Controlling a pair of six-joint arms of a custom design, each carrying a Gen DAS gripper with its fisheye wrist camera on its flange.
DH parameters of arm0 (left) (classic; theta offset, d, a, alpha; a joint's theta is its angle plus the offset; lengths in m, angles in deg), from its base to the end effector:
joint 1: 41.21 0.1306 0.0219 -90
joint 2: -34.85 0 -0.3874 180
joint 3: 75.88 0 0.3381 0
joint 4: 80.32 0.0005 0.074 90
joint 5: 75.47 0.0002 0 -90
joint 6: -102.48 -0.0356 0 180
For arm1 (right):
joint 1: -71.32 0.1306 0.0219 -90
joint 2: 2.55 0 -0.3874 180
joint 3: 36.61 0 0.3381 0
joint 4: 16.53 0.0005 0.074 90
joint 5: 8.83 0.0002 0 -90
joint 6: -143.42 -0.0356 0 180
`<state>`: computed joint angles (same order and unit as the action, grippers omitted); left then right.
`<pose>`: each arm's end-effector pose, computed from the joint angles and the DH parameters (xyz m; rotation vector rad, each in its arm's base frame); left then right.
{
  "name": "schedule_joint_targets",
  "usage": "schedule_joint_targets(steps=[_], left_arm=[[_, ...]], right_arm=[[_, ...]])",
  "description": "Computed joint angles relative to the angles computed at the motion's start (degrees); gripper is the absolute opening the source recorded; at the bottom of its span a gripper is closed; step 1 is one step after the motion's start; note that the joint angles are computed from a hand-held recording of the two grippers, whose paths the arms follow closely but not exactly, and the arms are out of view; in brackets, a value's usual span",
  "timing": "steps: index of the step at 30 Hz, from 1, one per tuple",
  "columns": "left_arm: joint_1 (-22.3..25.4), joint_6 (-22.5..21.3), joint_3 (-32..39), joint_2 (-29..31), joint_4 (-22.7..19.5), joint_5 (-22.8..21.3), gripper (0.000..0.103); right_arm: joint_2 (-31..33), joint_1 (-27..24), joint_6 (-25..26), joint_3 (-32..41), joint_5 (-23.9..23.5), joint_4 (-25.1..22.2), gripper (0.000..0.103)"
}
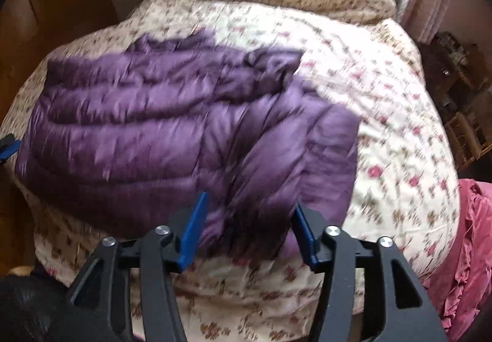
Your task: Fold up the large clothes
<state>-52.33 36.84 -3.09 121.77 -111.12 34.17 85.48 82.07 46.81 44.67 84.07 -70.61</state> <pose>0.3949 -0.0903 0.3588 -0.1055 2.4058 -0.6996 0.3910 0.0719 0.3823 -0.0777 2.6296 0.0375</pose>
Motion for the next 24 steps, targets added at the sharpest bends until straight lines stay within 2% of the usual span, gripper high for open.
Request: schedule_joint_targets(steps=[2, 4, 9, 11, 12, 13, 14, 15, 16, 18, 22, 24], left_arm=[[1.1, 0.9, 2.3, 1.9, 1.1, 0.0, 0.072], [1.5, 1.2, 5.2, 4.3, 0.3, -0.5, 0.072], [2.2, 3.9, 11.1, 9.6, -0.9, -0.5, 0.070], [2.1, 4.6, 14.3, 12.1, -3.0, -1.4, 0.066], [2.2, 4.8, 16.6, 14.0, -5.0, -1.4, 0.060], [2.0, 5.2, 18.1, 15.3, -6.4, -2.4, 0.047], [2.0, 5.4, 19.4, 16.5, -7.6, -2.7, 0.038], [1.9, 5.0, 20.9, 17.8, -8.7, -2.7, 0.030], [1.5, 4.5, 22.3, 18.9, -10.1, -4.0, 0.019], [0.6, 3.6, 23.6, 19.7, -11.2, -6.5, 0.010], [-1.7, 1.0, 27.1, 21.5, -13.5, -14.3, 0.008], [-2.7, -0.2, 29.1, 23.0, -15.1, -17.7, 0.008]], right_arm=[[1.8, -0.9, -1.2, 1.8, -0.1, 1.5, 0.065], [4.5, -1.4, -2.1, 4.3, 0.9, 2.6, 0.067], [13.7, -1.6, -4.8, 13.3, 4.3, 1.6, 0.069], [16.8, -1.8, -5.5, 16.7, 5.1, 0.3, 0.070], [18.6, -1.5, -5.7, 18.6, 5.9, -0.4, 0.071], [20.4, -1.2, -5.8, 20.4, 6.7, -1.2, 0.071], [21.7, -0.9, -5.8, 21.8, 6.8, -1.9, 0.065], [22.2, -0.8, -5.2, 22.2, 6.3, -2.2, 0.038], [23.0, -0.3, -4.5, 23.0, 7.3, -3.1, 0.028], [23.0, 1.2, -1.6, 22.3, 11.6, -1.5, 0.013], [23.2, 3.3, 2.3, 21.2, 21.3, 2.9, 0.006], [23.7, 3.8, 3.3, 20.9, 24.1, 4.6, 0.006]])
